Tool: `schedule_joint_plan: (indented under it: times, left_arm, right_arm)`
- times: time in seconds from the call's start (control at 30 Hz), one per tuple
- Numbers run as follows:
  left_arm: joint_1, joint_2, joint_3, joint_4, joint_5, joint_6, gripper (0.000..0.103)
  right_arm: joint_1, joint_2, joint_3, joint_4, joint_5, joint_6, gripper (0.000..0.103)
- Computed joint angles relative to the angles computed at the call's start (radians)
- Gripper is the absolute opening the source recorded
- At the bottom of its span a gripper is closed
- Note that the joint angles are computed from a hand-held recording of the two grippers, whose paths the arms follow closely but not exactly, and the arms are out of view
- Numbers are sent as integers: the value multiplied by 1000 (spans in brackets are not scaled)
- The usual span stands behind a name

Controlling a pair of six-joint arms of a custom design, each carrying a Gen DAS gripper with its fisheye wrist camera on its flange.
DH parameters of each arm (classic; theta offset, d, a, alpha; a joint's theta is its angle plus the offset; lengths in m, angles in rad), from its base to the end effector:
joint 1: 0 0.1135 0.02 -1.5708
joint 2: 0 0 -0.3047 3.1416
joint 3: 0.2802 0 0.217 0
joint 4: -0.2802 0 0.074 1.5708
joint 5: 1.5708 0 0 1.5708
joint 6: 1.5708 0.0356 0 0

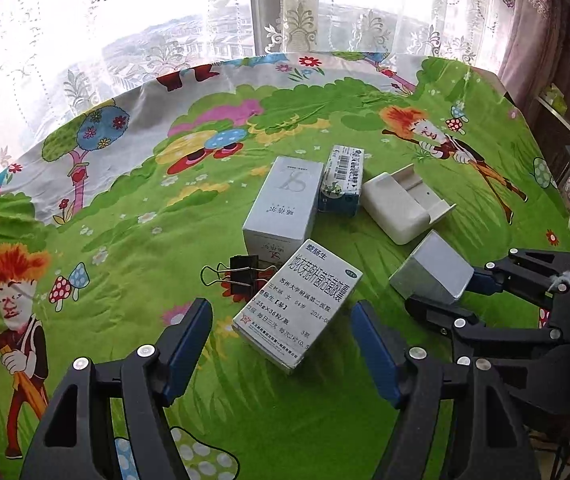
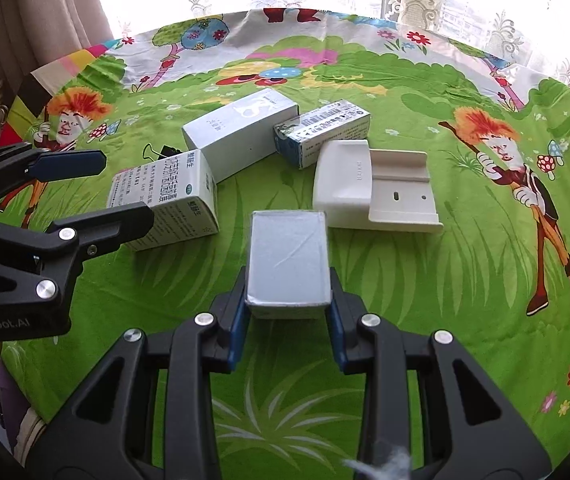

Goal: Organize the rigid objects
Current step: 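Grasp the printed white medicine box with left tool while right tool grasps a silver-wrapped box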

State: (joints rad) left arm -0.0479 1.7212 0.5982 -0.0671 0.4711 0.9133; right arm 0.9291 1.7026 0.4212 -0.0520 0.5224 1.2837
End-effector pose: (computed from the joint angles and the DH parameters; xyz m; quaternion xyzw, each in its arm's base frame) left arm 0.2483 -0.0281 0.1546 0.4806 0.8262 -0.1309 0.2631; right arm 0.1350 0.1510 0.1309 0.1993 0.9388 -0.0126 0.2805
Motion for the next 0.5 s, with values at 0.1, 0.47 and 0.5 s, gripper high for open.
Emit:
schedule_joint_plan:
  times: [0.1, 0.47, 0.5]
  left_arm:
    - [-32, 28, 15, 15, -17, -11, 73]
    - [-33, 36, -31, 16, -38, -13, 45]
    - [-28, 30, -38, 18, -36, -29, 44]
  right_arm:
    - [3, 5, 4, -6, 2, 1, 38]
    - [3, 3, -1, 1, 2, 6, 38]
    - [2, 2, -2, 2, 1, 6, 38]
